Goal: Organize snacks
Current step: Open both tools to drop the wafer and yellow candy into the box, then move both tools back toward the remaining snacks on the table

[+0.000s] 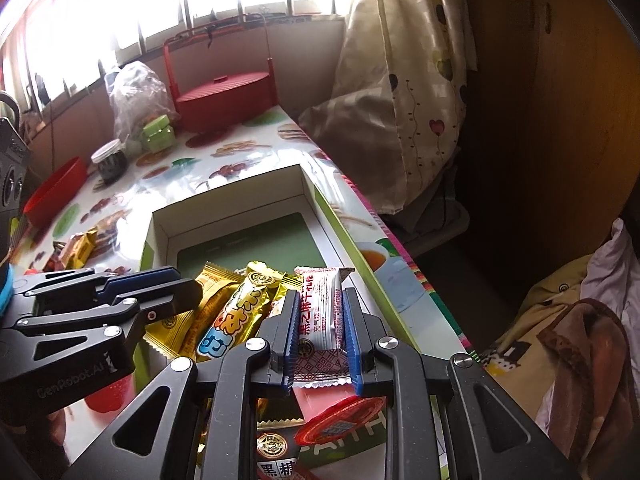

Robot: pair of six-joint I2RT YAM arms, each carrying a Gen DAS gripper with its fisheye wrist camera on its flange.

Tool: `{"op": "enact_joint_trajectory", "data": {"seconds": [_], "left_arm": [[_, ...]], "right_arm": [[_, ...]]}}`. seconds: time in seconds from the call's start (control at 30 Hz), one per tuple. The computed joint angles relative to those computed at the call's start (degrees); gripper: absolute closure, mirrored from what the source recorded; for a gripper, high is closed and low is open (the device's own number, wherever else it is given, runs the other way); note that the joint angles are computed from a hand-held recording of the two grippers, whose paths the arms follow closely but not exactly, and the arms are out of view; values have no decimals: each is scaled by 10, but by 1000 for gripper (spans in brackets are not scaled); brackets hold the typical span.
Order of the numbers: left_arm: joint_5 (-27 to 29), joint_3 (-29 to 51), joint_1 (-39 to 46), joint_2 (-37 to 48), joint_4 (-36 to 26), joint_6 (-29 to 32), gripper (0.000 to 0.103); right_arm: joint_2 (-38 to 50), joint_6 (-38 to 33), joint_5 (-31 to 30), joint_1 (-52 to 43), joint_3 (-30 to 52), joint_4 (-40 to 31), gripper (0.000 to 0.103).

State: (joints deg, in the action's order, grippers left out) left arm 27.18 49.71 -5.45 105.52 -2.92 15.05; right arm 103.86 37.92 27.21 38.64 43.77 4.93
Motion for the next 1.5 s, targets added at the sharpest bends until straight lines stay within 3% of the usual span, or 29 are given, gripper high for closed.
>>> {"op": "enact_joint_trajectory", "data": {"seconds": [0.5,0.83,1.2,1.5], "left_arm": [[13,-61,34,-99,-6,18,75],[26,-89,86,-148,-17,48,74],[60,-94,173,-172,-45,96,74],[70,-70,245,-149,-73,142,74]], "right_arm": [[-31,55,22,35,-18,-4,68],[-31,83,53,83,14,-46,65],[-10,71,72,128,70,-73,60],[44,40,44,144,139,-80,56]]}}
